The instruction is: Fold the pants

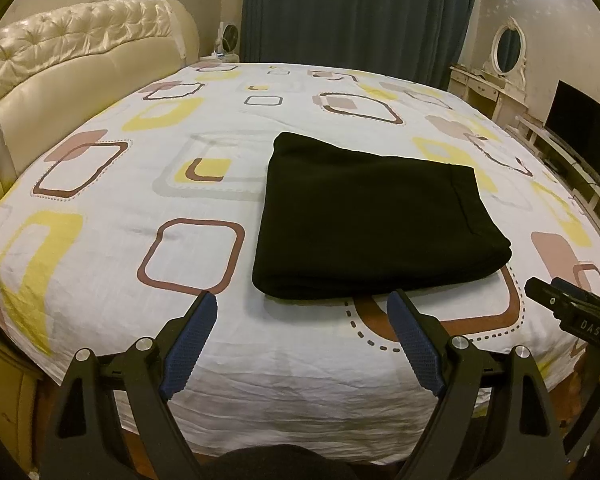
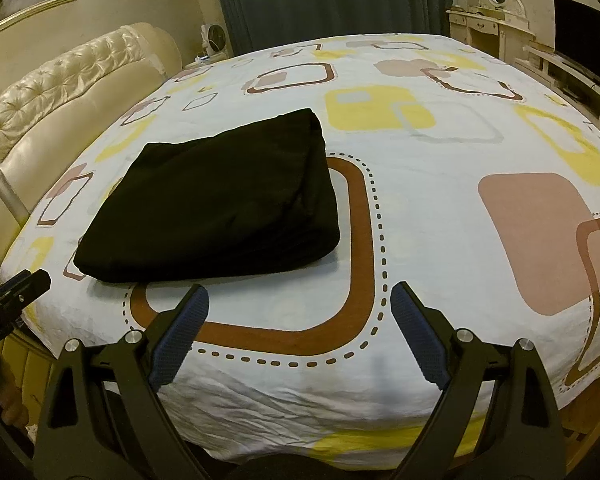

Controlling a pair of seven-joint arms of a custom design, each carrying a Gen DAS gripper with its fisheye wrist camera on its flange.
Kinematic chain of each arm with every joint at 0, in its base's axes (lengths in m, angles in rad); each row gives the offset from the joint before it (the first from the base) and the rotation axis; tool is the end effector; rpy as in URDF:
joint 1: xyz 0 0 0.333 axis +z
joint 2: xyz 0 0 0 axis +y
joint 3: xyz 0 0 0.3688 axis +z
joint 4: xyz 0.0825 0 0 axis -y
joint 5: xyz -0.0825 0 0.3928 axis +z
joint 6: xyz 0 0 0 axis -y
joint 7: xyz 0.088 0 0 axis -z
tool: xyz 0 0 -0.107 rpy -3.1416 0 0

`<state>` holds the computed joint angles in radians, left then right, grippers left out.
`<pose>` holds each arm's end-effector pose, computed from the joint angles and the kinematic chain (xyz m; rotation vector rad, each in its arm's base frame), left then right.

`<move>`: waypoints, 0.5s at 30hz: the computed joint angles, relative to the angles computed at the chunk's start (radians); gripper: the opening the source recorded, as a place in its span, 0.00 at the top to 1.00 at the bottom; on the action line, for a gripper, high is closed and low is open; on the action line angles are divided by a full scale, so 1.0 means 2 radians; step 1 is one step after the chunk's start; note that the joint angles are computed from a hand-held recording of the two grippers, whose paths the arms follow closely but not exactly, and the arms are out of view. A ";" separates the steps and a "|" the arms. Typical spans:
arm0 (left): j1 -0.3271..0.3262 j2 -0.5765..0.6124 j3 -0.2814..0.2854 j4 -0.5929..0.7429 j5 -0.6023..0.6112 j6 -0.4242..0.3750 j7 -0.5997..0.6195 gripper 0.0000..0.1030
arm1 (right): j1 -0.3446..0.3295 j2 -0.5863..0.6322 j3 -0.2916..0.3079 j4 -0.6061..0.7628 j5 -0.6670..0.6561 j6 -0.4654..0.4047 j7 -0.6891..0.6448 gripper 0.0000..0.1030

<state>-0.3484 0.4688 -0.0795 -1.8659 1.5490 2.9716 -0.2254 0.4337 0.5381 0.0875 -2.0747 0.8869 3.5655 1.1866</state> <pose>0.5830 -0.3350 0.3337 -1.7150 1.8660 -0.8917 0.5945 0.2234 0.2933 -1.5964 1.7758 -0.6209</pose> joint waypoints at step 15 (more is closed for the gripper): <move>-0.002 0.001 0.001 0.000 -0.004 -0.002 0.000 0.17 | 0.006 0.004 -0.005 0.004 0.004 -0.009 -0.004 0.10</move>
<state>-0.3520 0.4703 -0.0774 -1.8651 1.5418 2.9681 -0.2247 0.4456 0.5462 0.0773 -2.0661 0.8953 3.5483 1.1778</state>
